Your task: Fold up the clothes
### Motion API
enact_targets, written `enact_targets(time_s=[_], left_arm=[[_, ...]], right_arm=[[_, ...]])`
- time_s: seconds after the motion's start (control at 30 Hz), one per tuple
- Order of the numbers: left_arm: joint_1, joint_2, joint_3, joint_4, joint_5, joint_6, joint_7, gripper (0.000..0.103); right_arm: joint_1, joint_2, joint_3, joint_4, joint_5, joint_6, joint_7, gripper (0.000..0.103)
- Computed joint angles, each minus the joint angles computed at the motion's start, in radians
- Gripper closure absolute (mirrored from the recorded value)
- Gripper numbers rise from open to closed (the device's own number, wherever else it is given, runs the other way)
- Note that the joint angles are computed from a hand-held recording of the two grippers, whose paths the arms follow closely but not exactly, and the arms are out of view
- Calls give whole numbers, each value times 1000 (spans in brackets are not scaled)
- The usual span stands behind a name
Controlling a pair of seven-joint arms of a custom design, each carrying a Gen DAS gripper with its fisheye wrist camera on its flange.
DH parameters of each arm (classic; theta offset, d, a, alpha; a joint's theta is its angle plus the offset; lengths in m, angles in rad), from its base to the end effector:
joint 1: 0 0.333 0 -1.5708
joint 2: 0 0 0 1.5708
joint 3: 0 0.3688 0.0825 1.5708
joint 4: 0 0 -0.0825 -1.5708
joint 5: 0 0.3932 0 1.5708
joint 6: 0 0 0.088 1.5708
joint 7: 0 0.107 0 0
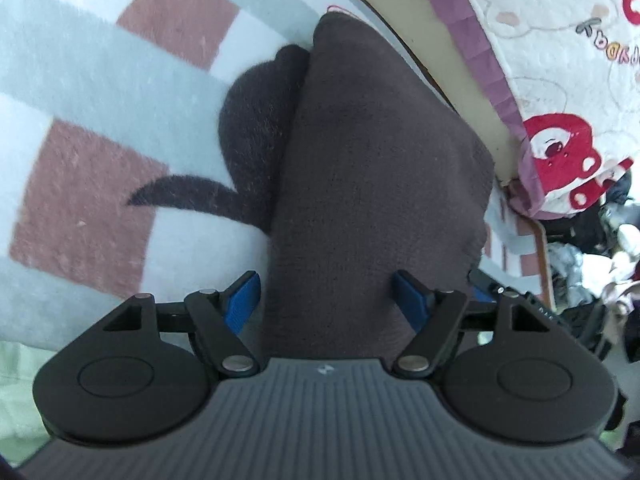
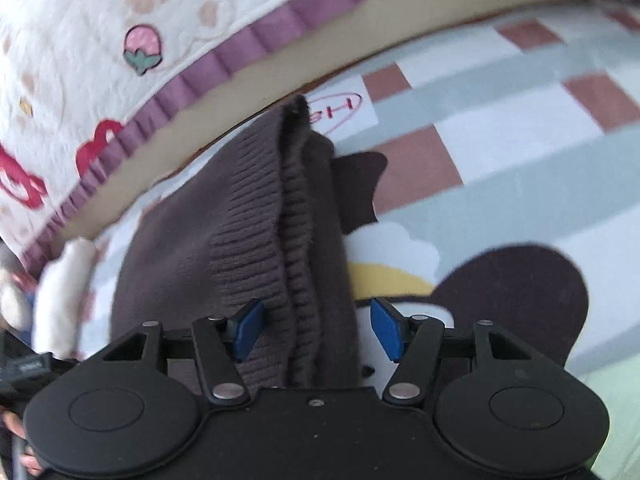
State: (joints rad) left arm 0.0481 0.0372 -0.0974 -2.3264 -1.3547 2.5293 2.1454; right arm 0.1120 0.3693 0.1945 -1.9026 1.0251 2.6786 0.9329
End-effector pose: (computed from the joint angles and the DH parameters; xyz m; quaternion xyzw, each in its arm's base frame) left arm 0.5293 -0.0156 0.3795 0.7822 -0.4710 0.3809 0.1459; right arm 0.6567 0.1672 0.3841 -0.6765 0.6353 0.0571 0.3682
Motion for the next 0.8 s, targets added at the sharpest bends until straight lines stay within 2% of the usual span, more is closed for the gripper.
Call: enact_targets(time_s=[0.07, 0.13, 0.2, 0.27, 0.4, 0.5, 0.53, 0.57, 0.6, 0.67, 0.8], left_arm=[[6, 4, 2, -3, -105, -25, 40, 30], [6, -2, 2, -5, -153, -28, 91, 31], [-10, -8, -9, -2, -111, 27, 107, 39], [-27, -9, -18, 2, -46, 80, 96, 44], [-44, -9, -24, 5, 37, 129, 59, 44], [-35, 2, -16, 13, 6, 98, 50, 41], [-29, 3, -13, 12, -29, 79, 64, 41], [-23, 3, -10, 12, -62, 60, 78, 42], [-23, 0, -11, 10, -65, 64, 92, 44], [-27, -8, -15, 6, -64, 81, 121, 50], [-67, -32, -40, 4, -10, 194, 194, 54]], right_arm=[[-27, 9, 11, 9, 42, -57, -20, 38], [-62, 32, 14, 36, 86, -181, -26, 37], [-77, 62, 4, 69, 85, -297, -28, 37], [-53, 73, -21, 91, 2, -329, -32, 37], [-39, 88, -18, 116, -16, -309, -72, 36], [-47, 124, 1, 154, 35, -296, -90, 35], [-46, 125, 9, 155, 45, -283, -122, 46], [-45, 126, 16, 155, 55, -269, -157, 63], [-41, 107, 29, 137, 72, -226, -243, 65], [-11, 59, 29, 100, 67, -150, -300, 70], [14, -35, 41, 47, 139, -81, -437, 71]])
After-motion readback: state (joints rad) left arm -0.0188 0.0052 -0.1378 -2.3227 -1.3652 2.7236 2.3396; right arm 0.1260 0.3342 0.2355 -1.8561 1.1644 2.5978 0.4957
